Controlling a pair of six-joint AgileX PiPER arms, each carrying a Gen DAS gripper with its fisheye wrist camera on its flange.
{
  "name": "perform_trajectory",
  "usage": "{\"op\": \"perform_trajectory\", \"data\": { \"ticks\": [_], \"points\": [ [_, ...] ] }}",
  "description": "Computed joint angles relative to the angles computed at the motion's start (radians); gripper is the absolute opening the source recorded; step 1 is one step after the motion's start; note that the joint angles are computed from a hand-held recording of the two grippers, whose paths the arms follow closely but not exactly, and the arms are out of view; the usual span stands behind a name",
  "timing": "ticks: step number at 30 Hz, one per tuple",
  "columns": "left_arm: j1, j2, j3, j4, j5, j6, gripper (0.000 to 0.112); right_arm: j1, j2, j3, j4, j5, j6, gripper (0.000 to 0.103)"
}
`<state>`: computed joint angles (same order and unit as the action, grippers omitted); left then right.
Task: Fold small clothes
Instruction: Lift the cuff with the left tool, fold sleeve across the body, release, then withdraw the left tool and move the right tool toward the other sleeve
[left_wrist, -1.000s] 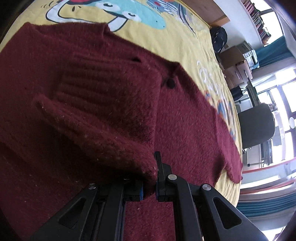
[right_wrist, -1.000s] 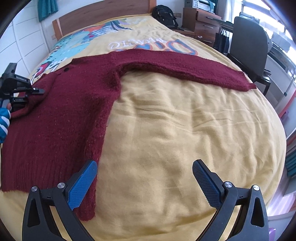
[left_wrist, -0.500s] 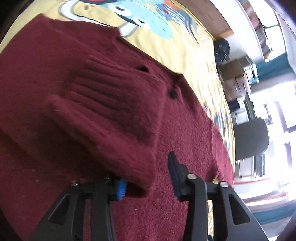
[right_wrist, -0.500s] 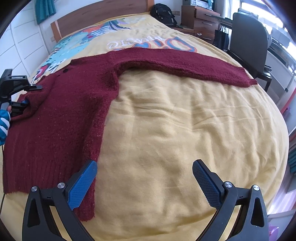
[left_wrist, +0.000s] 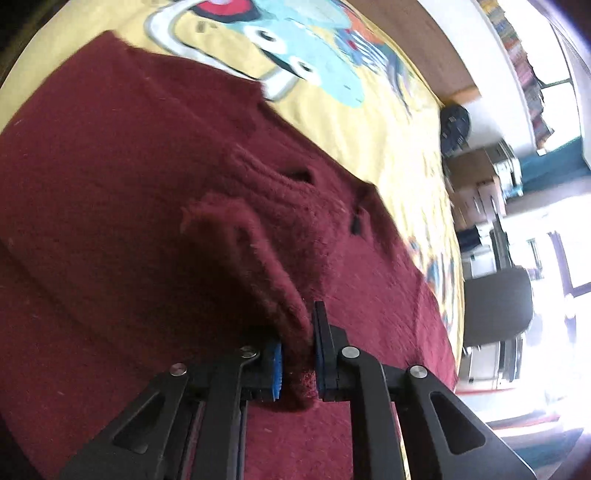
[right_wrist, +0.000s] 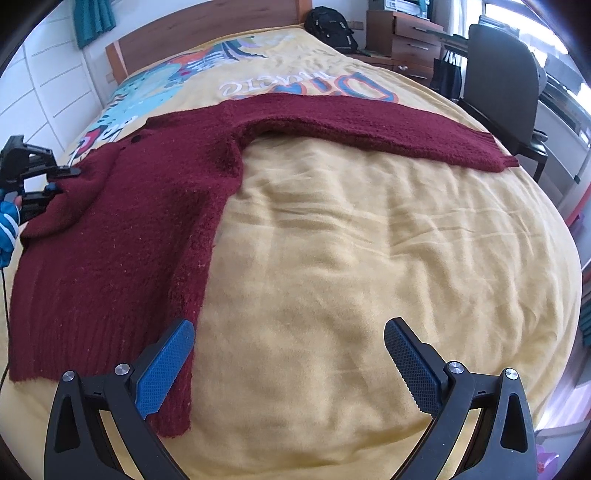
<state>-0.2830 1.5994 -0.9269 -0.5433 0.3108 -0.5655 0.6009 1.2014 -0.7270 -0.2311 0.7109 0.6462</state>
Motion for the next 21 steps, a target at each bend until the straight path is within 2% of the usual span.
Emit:
{"op": "perform_trajectory", "data": {
  "ticks": [6,8,10,12,16,19,21],
  "points": [
    [-0.103,0.157,-0.221,0.08,0.073,-0.065,0.011,-0.002,-0.015,0.01,0.013,-0.006,-0.005,0.103],
    [-0.135,0.216,-0.313,0.133,0.127,-0.099,0.012,-0.008,-0.021,0.014,0.02,-0.009,-0.012,0.103],
    [-0.157,0.269,-0.394,0.148,0.178,-0.09,0.028,-0.012,-0.025,0.019,0.028,-0.011,-0.019,0.103],
    [-0.179,0.296,-0.445,0.148,0.213,-0.069,0.034,-0.012,-0.027,0.021,0.033,-0.013,-0.022,0.103],
    [-0.207,0.282,-0.459,0.161,0.195,-0.044,0.038,-0.016,-0.036,0.026,0.04,-0.017,-0.027,0.103],
    [-0.213,0.257,-0.453,0.296,0.222,-0.144,0.043,-0.016,-0.044,0.03,0.037,-0.02,-0.021,0.103],
    [-0.223,0.268,-0.48,0.456,0.289,-0.275,0.043,-0.015,-0.044,0.031,0.034,-0.022,-0.018,0.103]
  ]
}}
